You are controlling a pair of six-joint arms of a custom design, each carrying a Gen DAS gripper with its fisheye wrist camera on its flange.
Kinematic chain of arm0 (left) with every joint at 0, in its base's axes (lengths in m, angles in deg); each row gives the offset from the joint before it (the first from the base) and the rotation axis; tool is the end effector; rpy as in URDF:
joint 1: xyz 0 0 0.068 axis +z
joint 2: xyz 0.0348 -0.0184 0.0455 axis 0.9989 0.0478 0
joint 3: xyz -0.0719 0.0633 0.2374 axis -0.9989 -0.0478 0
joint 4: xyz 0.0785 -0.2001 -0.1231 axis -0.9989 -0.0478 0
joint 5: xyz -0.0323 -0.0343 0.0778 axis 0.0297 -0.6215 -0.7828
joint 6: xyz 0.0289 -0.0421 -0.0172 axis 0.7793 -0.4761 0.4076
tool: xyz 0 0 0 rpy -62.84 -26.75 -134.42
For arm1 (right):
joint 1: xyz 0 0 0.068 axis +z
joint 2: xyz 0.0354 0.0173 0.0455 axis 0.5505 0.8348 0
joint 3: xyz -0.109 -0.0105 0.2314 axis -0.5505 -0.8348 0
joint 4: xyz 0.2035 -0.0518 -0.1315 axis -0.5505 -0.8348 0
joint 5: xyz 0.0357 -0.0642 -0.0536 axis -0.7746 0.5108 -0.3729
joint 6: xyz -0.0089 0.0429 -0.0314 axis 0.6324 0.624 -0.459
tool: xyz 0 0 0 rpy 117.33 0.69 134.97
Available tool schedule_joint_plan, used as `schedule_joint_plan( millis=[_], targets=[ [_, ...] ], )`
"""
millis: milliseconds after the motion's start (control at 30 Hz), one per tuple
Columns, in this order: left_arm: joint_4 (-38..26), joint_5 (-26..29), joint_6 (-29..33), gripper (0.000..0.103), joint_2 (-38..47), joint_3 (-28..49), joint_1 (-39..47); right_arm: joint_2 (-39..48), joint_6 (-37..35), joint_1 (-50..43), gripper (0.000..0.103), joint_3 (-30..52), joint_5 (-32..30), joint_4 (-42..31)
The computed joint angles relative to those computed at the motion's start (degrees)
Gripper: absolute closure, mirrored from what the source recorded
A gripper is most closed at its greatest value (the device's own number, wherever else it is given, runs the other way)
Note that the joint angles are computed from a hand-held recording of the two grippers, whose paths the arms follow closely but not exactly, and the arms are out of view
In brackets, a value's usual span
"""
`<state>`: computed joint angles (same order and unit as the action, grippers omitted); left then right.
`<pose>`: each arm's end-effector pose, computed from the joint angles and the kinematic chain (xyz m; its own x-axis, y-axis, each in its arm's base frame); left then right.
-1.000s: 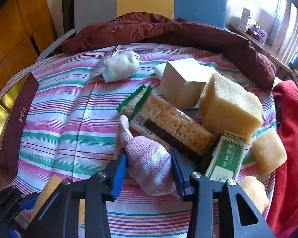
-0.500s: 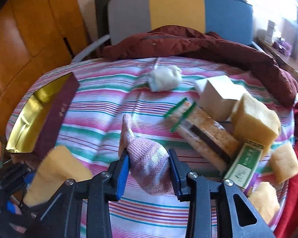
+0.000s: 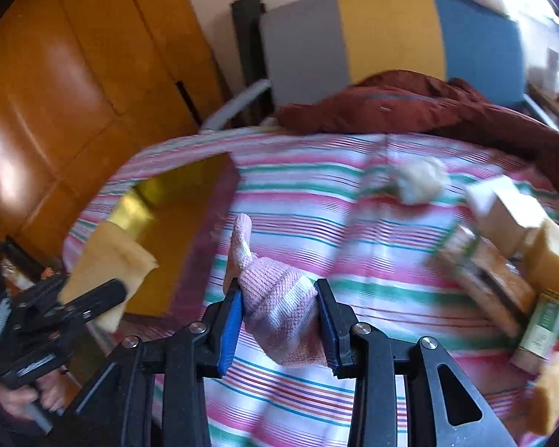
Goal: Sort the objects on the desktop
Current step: 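Carry the sponge and sock into the gold tray and open both tools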
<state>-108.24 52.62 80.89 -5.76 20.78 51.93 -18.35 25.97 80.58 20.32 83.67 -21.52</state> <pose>0.2002 -0.1446 0.2489 -0.6354 0.2875 -0.7167 0.5341 0.8339 -0.1390 0.1262 0.1155 0.2447 -0.7254 0.2523 -0.6404 0.0806 0.9551 0.2850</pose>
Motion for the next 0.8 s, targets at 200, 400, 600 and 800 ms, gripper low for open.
schedule_joint_plan(
  millis=[200, 400, 600, 800],
  targets=[
    [-0.3, -0.5, 3.7, 0.056, -1.9, -3.3, 12.6, 14.0, -2.7, 3.4, 0.065, 7.3, -2.4, 12.0],
    [0.9, -1.1, 6.4, 0.054, -0.9, -5.7, 21.4, 31.3, -5.9, 5.2, 0.065, 17.2, -8.2, 21.0],
    [1.9, -2.7, 6.3, 0.052, 0.9, -6.8, 24.3, 44.4, -6.6, 3.9, 0.061, 24.4, -14.5, 24.8],
    [1.4, -2.2, 6.3, 0.047, 2.6, -7.0, 27.1, 49.9, -5.4, 2.9, 0.054, 25.9, -19.0, 25.6]
  ],
)
